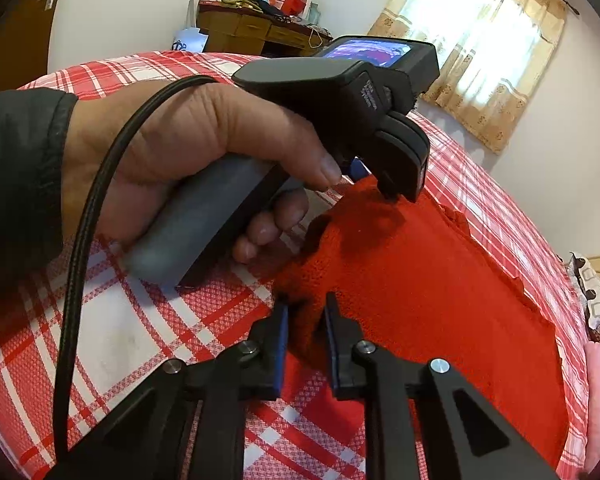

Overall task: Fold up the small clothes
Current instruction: 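Move both grippers to one side edge of the sweater and grasp it, then lift the grasped side with both grippers and fold it over the rest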

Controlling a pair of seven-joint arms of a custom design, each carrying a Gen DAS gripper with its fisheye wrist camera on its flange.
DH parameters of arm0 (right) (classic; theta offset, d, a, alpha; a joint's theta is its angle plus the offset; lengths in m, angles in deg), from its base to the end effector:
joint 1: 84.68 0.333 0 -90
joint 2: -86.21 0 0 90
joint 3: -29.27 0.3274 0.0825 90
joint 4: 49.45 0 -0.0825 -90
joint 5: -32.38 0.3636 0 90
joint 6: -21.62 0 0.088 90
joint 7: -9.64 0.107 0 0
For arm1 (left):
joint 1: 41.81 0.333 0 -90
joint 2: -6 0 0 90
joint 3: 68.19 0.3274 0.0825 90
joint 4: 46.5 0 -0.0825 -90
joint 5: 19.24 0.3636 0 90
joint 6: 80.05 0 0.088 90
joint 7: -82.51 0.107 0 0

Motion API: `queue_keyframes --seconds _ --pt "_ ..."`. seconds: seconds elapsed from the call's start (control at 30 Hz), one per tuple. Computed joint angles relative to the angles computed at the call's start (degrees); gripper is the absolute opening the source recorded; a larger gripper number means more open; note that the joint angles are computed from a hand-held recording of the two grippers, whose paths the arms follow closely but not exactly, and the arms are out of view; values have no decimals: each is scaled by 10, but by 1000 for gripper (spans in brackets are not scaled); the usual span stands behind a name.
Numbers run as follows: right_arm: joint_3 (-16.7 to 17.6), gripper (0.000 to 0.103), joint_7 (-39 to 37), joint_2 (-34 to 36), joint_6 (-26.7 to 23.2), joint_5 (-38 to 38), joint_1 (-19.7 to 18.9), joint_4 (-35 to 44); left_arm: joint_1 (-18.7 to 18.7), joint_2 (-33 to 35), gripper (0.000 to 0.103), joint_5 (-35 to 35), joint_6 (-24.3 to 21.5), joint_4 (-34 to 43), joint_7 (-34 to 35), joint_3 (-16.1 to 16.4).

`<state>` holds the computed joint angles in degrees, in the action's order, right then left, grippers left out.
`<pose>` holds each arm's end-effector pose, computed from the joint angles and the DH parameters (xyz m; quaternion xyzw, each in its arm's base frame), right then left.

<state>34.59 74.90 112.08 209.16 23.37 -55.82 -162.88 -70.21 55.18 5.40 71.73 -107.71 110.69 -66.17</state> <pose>0.5365 0.3746 0.3650 -0.8936 0.1833 -0.2694 0.3086 0.7126 -0.3793 0.4108 -0.7405 0.5511 -0.3418 0.1763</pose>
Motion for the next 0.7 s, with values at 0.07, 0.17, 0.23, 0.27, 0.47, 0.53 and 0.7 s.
queue_keyframes --seconds 0.07,0.17,0.23,0.27,0.47,0.53,0.7 --pt "9 15 -3 1 -2 -1 -9 1 4 -1 29 -3 10 -5 2 -4" --pt "75 15 -11 3 -24 1 -70 6 6 3 24 -10 11 2 12 -8" --pt "153 13 -27 9 -57 20 -142 16 7 5 21 -14 10 6 22 -11" --pt "200 12 -41 14 -77 39 -185 23 7 7 19 -17 8 9 25 -12" --pt "366 9 -132 21 -106 145 -342 15 22 0 14 -57 28 -3 29 -30" --pt "405 7 -159 18 -100 171 -383 3 19 3 14 -65 13 9 29 -29" --pt "506 6 -219 23 -105 241 -492 -12 11 7 14 -68 -13 42 20 -24"
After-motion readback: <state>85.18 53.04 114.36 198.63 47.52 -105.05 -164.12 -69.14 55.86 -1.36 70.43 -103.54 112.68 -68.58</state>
